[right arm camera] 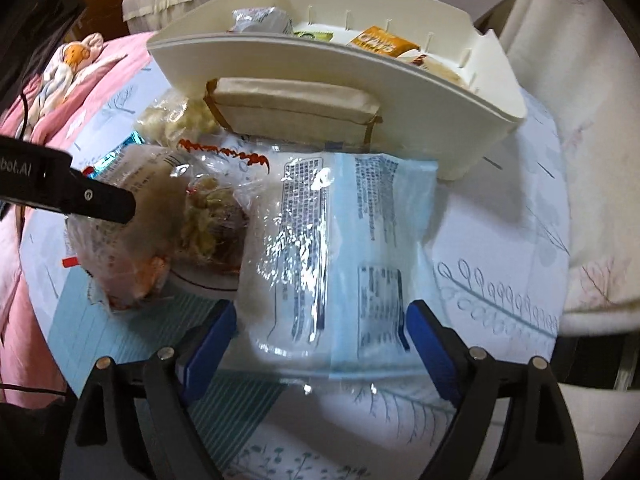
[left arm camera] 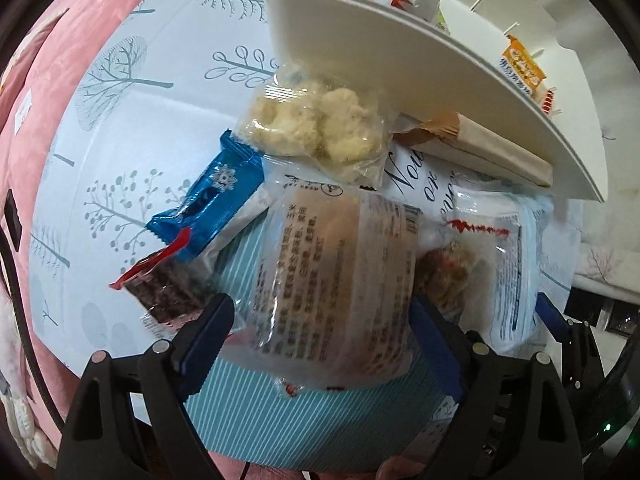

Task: Organize snacks
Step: 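Grasp the clear bread bag with the left tool while the right tool grasps the blue-white bag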

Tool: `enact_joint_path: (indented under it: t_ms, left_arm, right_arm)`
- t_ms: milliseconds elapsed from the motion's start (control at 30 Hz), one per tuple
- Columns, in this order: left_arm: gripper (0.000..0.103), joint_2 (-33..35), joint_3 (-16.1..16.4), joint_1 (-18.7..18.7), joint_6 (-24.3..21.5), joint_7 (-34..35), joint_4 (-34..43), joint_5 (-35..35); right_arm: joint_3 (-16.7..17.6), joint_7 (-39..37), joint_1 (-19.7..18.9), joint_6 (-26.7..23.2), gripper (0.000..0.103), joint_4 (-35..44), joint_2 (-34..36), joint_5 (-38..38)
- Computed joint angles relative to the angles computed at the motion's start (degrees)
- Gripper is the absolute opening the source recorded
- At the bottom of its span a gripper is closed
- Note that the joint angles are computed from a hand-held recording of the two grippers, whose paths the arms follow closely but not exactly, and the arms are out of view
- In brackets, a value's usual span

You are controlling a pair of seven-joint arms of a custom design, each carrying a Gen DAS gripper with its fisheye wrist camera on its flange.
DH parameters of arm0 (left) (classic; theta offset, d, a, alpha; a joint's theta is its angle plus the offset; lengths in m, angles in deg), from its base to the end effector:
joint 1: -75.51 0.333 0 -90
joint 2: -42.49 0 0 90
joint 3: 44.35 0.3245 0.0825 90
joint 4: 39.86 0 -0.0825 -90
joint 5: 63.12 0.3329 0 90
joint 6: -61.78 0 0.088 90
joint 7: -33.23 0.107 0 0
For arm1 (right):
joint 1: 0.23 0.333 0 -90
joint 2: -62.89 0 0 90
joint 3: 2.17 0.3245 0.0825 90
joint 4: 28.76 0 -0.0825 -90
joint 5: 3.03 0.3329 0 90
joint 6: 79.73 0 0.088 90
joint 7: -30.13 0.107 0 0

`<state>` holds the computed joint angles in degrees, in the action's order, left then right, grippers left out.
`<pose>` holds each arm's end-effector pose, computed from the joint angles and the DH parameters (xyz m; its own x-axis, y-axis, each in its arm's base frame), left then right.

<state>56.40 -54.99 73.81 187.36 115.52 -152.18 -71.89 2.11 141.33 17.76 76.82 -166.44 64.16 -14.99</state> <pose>0.5492 -0.1200 0.3927 0.0171 -0.9864 0.1633 -0.9992 -0.0109 0.0390 0.4469 0.1915 0.3828 0.1926 -0.9811 0.0206 -0.9288 -0.1890 -0.3187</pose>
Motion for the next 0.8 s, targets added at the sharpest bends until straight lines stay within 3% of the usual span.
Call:
enact_joint_path:
  t_ms: [367, 800]
  left_arm:
    - [0.088, 4.9, -0.8, -1.0, 0.5, -3.9, 3.2, 1.3]
    - [0.079, 5.9, -1.3, -0.2, 1.5, -5.2, 2.8, 0.0]
  right_arm:
    - [-1.8, -2.0, 1.0, 3.3, 0.103, 2.4, 4.4, -3.3]
    - [-3.9, -2.2, 2.0, 5.4, 0.103, 4.9, 8.2, -2.4]
